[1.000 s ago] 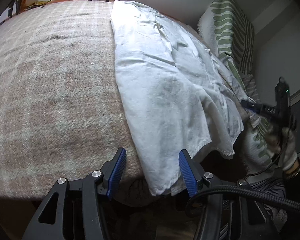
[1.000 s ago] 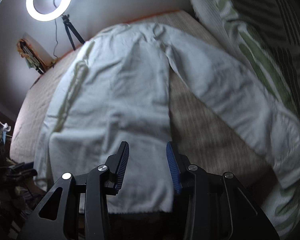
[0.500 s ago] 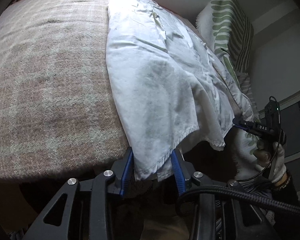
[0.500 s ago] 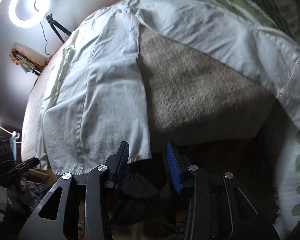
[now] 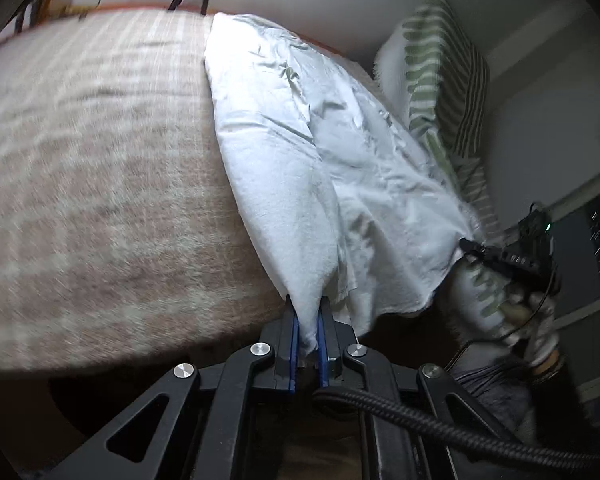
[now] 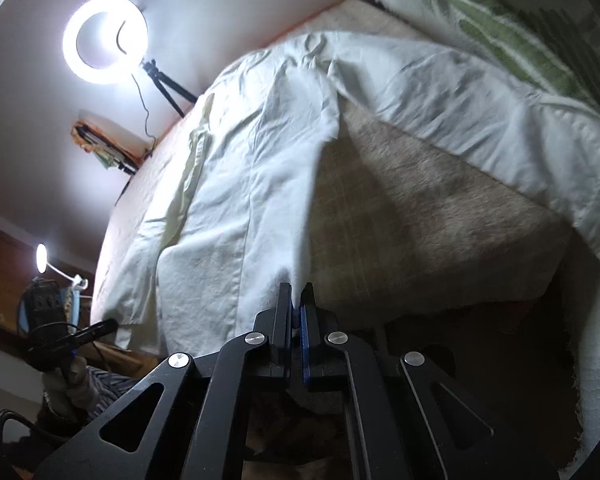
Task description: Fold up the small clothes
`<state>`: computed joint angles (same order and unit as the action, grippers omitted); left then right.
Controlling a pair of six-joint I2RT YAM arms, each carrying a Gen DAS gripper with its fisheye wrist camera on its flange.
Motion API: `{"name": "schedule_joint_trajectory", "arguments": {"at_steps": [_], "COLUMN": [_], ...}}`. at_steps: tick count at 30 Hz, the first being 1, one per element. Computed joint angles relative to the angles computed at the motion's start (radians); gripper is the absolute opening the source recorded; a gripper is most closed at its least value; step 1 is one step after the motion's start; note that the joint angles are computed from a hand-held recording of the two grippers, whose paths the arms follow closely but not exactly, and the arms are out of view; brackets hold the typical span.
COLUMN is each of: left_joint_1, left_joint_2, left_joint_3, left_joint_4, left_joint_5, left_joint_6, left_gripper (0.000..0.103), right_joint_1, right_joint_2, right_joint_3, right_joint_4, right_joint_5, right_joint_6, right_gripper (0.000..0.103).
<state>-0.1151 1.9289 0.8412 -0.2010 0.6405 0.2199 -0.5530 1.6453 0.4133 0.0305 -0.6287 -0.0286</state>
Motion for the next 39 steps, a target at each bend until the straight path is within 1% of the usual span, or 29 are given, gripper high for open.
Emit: {"name": "schedule_joint_trajectory", "arguments": {"at_steps": [2, 4, 5, 7, 9, 11, 13, 14, 15, 17, 21, 24, 27, 29, 33, 36, 39], "left_joint_1": [-0.026, -0.045, -0.048, -0.041, -0.037, -0.037, -0.039, -0.039, -0.039, -0.042, -0.082, -0.122, -0.178, -0.215, -0.289, -0.331, -0.356], "left_joint_2": [0.041, 0.076, 0.091, 0.102, 0.087, 0.047, -0.011, -0.037, -0.064, -0.124, -0.201, -0.191, -0.169, -0.154, -0.089, -0.020, 0.053], "left_joint_3": [-0.007, -0.019, -0.022, -0.028, -0.034, -0.055, -0.092, -0.105, -0.115, -0.140, -0.149, -0.102, -0.054, -0.026, 0.058, 0.135, 0.222], "left_joint_4": [0.034, 0.082, 0.100, 0.120, 0.114, 0.109, 0.129, 0.135, 0.133, 0.142, 0.166, 0.169, 0.185, 0.201, 0.219, 0.224, 0.202], "left_joint_5": [-0.056, -0.103, -0.117, -0.114, -0.115, -0.129, -0.152, -0.160, -0.161, -0.165, -0.175, -0.158, -0.178, -0.196, -0.234, -0.257, -0.258], "left_joint_6": [-0.003, -0.013, -0.016, -0.022, 0.002, 0.038, 0.069, 0.080, 0.087, 0.090, 0.067, 0.022, -0.028, -0.052, -0.092, -0.118, -0.139], "left_gripper": [0.005, 0.005, 0.005, 0.006, 0.011, 0.033, 0.039, 0.040, 0.042, 0.050, 0.051, 0.052, 0.053, 0.055, 0.055, 0.055, 0.055], "right_joint_1": [0.013, 0.060, 0.082, 0.111, 0.121, 0.113, 0.096, 0.092, 0.075, 0.055, 0.018, 0.001, -0.010, -0.012, -0.019, -0.026, -0.034], "right_joint_2": [0.050, 0.113, 0.120, 0.106, 0.067, 0.040, 0.015, -0.019, -0.032, -0.091, -0.152, -0.137, -0.102, -0.062, 0.032, 0.136, 0.254], "right_joint_3": [0.009, 0.030, 0.031, 0.022, 0.013, 0.016, 0.020, 0.010, 0.004, -0.013, 0.007, 0.063, 0.141, 0.197, 0.308, 0.408, 0.523], "right_joint_4": [0.010, 0.019, 0.025, 0.030, 0.024, 0.007, -0.014, -0.014, -0.009, -0.007, -0.010, -0.004, -0.003, -0.005, -0.003, -0.016, -0.046], "right_joint_5": [0.064, 0.128, 0.157, 0.197, 0.223, 0.209, 0.200, 0.199, 0.191, 0.174, 0.201, 0.208, 0.227, 0.248, 0.298, 0.316, 0.337], "right_joint_6": [0.002, 0.010, 0.013, 0.012, 0.009, 0.005, -0.021, -0.028, -0.046, -0.066, -0.102, -0.101, -0.116, -0.133, -0.178, -0.195, -0.209], "right_gripper": [0.002, 0.002, 0.002, 0.002, 0.002, 0.006, 0.008, 0.013, 0.021, 0.026, 0.026, 0.026, 0.026, 0.027, 0.042, 0.044, 0.044]}}
